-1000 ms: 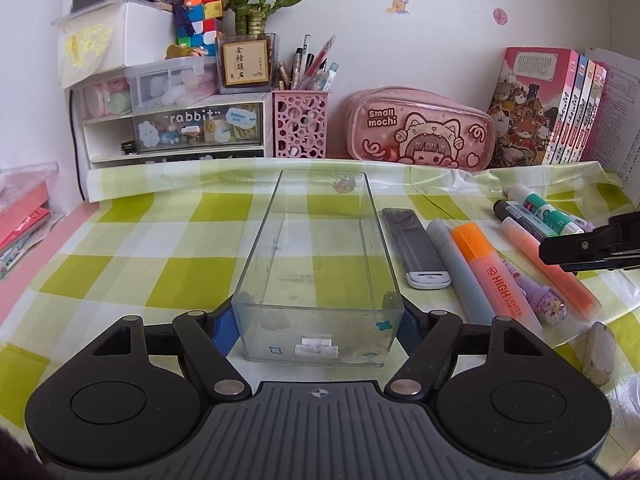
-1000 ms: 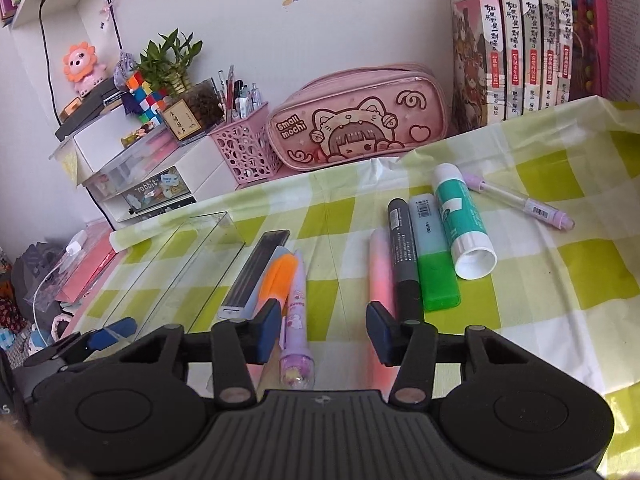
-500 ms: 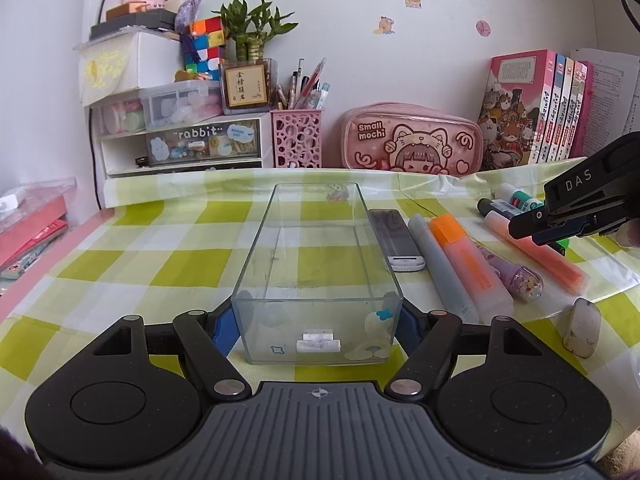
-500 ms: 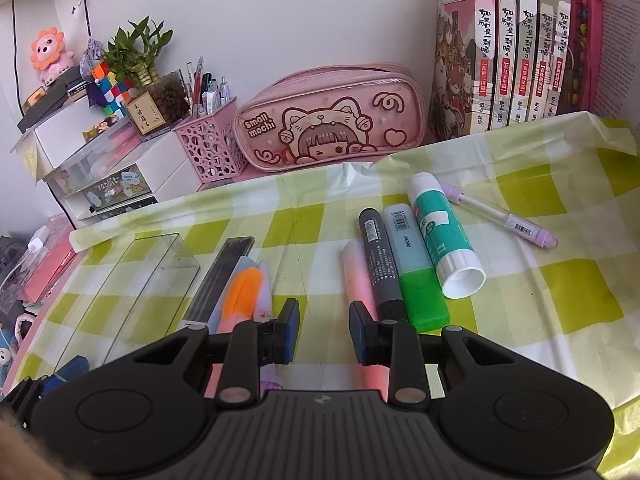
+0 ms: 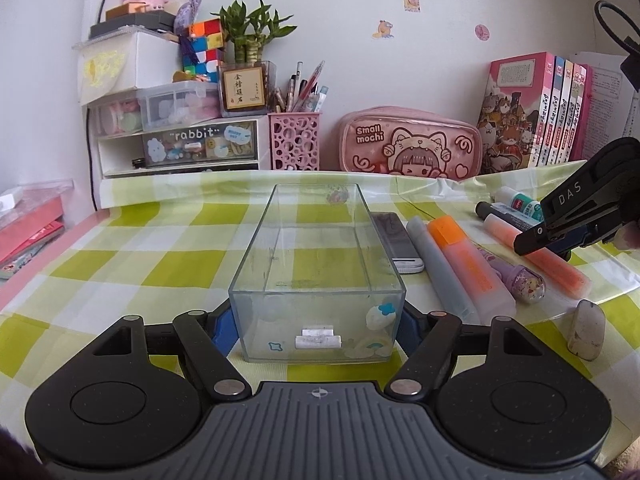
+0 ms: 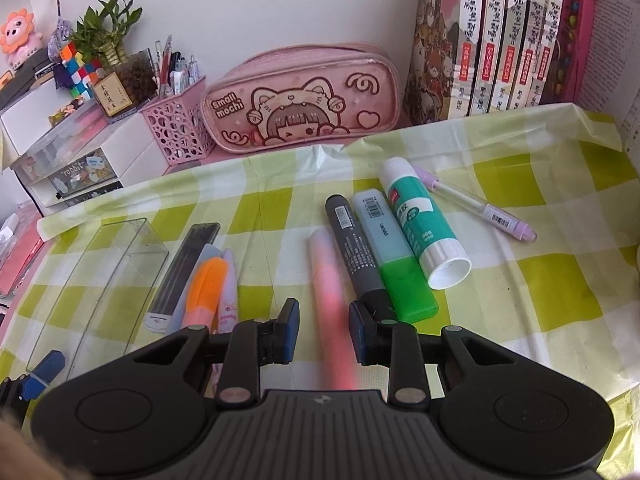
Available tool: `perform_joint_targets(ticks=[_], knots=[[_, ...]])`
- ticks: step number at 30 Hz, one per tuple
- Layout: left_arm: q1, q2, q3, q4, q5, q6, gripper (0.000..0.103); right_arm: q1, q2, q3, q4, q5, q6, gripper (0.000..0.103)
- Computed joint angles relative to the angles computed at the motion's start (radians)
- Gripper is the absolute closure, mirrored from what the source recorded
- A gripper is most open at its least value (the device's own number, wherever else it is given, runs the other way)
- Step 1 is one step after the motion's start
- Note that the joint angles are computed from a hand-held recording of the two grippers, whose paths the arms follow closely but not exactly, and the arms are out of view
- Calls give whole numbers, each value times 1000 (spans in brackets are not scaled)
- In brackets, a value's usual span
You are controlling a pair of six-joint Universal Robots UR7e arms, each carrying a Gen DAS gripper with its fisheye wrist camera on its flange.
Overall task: Organize stationery
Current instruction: 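Close the right gripper on the pink highlighter and lift it, then carry the pink highlighter over the clear box and release it inside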
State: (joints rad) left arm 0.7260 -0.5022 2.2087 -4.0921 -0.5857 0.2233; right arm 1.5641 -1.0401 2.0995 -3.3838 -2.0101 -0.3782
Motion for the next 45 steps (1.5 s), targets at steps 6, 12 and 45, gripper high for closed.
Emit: perform_joint_targets(ticks=[6, 12, 45], knots=[[0, -6, -1, 42, 9, -25, 30, 32, 71, -35, -81, -87, -77, 89], [1, -6, -1, 39, 7, -25, 30, 47, 53, -48, -22, -33, 17, 89], [1, -3, -2, 32, -5, -22, 30, 15, 79, -147, 358, 515, 524, 86]])
